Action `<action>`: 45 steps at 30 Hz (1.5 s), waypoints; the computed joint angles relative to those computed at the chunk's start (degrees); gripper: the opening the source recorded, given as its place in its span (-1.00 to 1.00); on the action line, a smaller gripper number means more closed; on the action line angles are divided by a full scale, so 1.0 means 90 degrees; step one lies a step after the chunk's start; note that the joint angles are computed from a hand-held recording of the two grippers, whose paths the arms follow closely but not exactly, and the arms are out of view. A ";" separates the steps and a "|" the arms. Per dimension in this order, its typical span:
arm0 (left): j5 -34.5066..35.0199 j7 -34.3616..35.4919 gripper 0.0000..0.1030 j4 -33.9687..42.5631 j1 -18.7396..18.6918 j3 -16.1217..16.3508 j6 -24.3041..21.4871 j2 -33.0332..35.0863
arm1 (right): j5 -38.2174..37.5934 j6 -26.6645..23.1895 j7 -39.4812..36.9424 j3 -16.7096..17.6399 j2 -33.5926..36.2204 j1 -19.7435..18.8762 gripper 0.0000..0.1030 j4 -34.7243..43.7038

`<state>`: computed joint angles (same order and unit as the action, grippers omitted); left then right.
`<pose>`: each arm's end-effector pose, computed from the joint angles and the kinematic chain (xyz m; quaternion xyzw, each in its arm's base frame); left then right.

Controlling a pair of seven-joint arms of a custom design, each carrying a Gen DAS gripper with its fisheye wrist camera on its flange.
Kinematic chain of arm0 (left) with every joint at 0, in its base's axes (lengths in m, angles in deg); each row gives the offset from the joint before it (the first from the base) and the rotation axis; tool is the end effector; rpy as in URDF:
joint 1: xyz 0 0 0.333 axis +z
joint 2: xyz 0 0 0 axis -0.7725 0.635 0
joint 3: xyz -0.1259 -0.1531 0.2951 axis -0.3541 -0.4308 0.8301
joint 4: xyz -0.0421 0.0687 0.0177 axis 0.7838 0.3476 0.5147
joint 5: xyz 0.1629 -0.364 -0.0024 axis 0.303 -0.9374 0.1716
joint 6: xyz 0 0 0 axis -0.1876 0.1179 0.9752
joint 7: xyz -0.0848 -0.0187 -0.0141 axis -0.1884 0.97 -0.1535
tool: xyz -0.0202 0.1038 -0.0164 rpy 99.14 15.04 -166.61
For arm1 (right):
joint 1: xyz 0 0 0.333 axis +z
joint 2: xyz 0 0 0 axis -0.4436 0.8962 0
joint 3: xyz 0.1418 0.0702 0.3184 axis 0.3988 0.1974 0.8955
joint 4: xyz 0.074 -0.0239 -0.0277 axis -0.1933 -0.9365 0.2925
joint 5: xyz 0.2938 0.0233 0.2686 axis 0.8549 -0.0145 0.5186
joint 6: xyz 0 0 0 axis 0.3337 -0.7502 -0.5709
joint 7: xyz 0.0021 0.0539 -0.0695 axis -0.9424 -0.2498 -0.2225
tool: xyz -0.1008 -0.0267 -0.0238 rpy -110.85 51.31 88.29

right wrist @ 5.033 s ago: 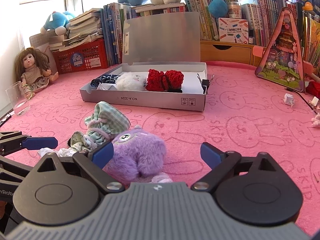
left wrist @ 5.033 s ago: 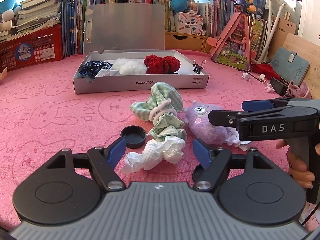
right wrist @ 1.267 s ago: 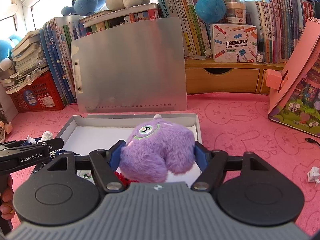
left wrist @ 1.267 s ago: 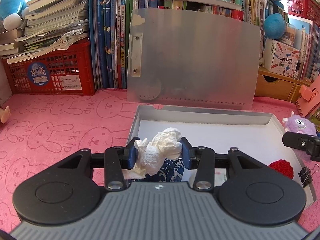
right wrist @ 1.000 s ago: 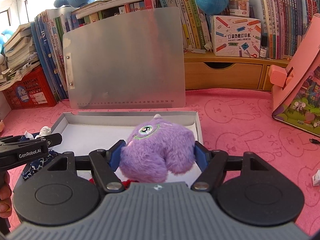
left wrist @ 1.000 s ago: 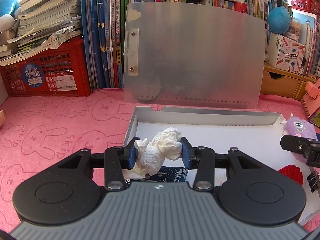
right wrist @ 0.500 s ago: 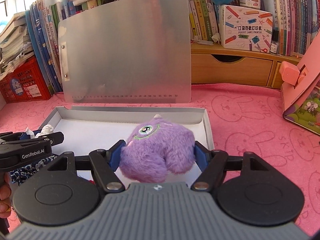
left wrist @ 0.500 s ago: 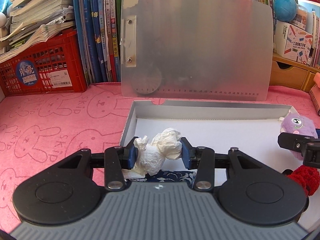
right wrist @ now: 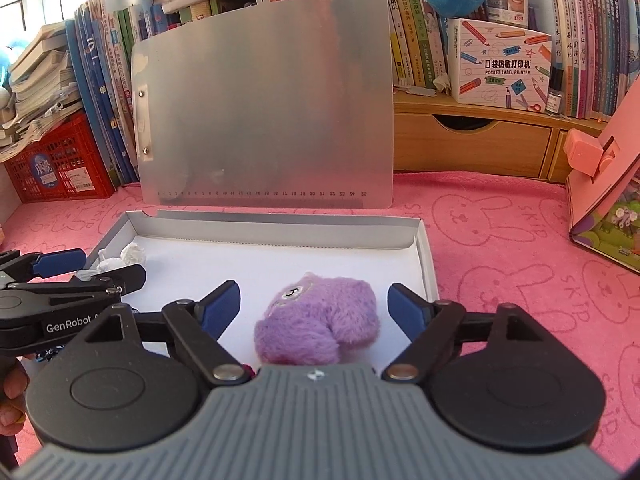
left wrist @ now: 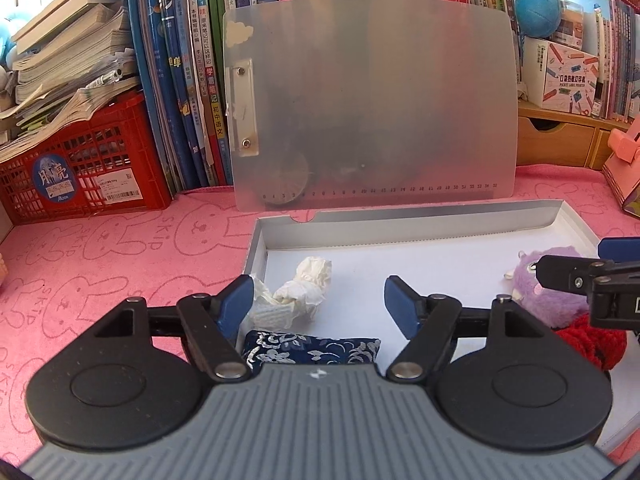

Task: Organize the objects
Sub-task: 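Open both grippers to release the tissue and purple plush in the box, then withdraw both grippers from the box toward the remaining items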

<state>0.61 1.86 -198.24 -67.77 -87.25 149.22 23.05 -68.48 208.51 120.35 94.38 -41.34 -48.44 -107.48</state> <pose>0.3958 -0.3111 0.4705 -0.6681 0.5953 -0.2621 0.3613 0.4094 0.2858 0.4720 -0.7080 0.5608 -0.2178 0.3699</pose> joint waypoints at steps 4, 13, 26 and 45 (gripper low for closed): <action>-0.0047 -0.0031 0.64 -0.0100 -0.0055 -0.0069 -0.0052 -0.0272 | 0.0195 0.0102 -0.0125 -0.0620 -0.0268 0.0672 0.75 -0.0204; -0.0489 0.0010 0.68 -0.0671 -0.0237 -0.0445 -0.0149 -0.1294 | 0.0880 0.0383 -0.0906 -0.1867 -0.1245 0.2237 0.84 -0.1006; -0.1243 -0.0245 0.84 -0.1555 -0.0595 -0.1147 0.0145 -0.2655 | 0.1788 0.0656 -0.1499 -0.1951 -0.3019 0.3256 0.97 -0.2346; -0.1783 -0.0888 0.87 -0.1947 -0.1327 -0.2168 -0.0692 -0.3057 | 0.1249 -0.0225 -0.0055 -0.1626 -0.4571 0.4000 1.00 -0.3312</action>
